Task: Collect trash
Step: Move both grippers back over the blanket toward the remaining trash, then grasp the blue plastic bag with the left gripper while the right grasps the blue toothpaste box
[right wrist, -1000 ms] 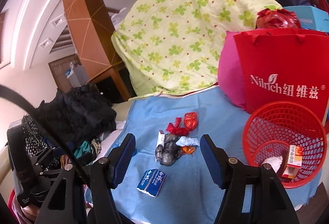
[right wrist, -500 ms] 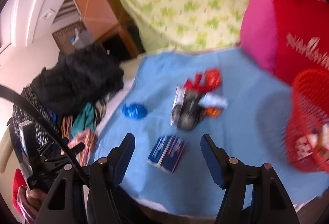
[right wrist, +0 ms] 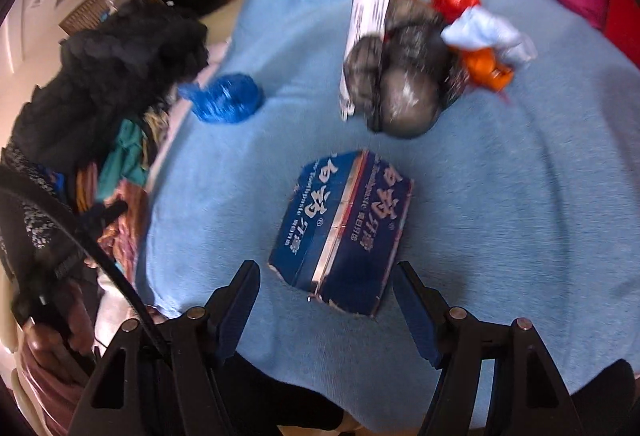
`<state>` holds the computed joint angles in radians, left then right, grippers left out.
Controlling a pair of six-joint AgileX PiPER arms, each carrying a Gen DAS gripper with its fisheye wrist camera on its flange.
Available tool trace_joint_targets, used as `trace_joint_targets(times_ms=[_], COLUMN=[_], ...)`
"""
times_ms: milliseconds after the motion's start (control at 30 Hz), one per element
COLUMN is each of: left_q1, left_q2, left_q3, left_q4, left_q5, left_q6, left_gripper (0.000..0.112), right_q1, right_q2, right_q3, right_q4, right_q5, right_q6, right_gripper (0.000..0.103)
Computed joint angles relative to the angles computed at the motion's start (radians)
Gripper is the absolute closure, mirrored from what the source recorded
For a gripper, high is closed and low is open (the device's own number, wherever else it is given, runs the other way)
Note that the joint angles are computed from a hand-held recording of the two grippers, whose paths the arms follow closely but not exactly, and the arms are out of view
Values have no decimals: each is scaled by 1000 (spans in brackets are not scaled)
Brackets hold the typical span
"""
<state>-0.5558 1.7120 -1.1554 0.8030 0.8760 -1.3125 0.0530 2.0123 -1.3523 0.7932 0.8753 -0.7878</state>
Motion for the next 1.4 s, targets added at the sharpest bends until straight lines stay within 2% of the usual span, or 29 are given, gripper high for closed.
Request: trace_joint_targets(times_ms=[67, 200, 333, 400, 533, 667, 733, 867, 1033, 1133, 1200, 1267, 1300, 1333, 1367, 1400], left_q1=[58, 143, 192, 210, 249, 280, 297, 314, 311, 294, 274, 231, 204, 179, 156, 130], left_q2=[46, 164, 289, 356, 462, 486, 481, 450, 413, 372, 335, 290, 261, 235, 215, 199], left_q3=[-64, -229, -405, -501, -635, -618, -583, -518, -459, -400, -350, -301, -271, -246, -230, -227], left_q4=[-39, -162, -285, -337, -442, -493, -523, -569, -541, -489, -433, -320, -248, -192, -146, -106], left_q5=[-78, -154, -153, -123, -95, -153, -197, -270, -302, -311, -317, -292, -275, -258, -237, -199], left_q6=[77, 223, 353, 404, 491, 499, 499, 528, 474, 400, 345, 250, 188, 138, 100, 70], left_gripper=[38, 38, 38, 38, 38, 38, 46, 52, 57, 57, 57, 57, 57, 57, 57, 57], right_q1=[18, 53, 90, 99, 79, 49, 35, 54, 145, 223, 257, 261, 258, 248, 242, 224], right_q2=[25, 85, 107, 121, 164, 194, 216, 230, 187, 160, 140, 127, 125, 117, 111, 101], right_q3=[-29, -100, -137, -161, -226, -265, -293, -325, -301, -260, -215, -178, -170, -152, -142, -128], right_q4=[-23, -68, -96, -103, -77, -9, 14, -18, -151, -307, -367, -339, -317, -282, -274, -243], right_q5=[4, 12, -6, -2, 43, 99, 131, 113, -3, -100, -175, -229, -240, -260, -272, -266], right_q6=[35, 112, 153, 175, 222, 226, 249, 294, 337, 377, 372, 315, 297, 270, 249, 204], right_gripper=[31, 30, 28, 26, 26, 24, 23, 23, 21, 19, 19, 19, 22, 36, 42, 43])
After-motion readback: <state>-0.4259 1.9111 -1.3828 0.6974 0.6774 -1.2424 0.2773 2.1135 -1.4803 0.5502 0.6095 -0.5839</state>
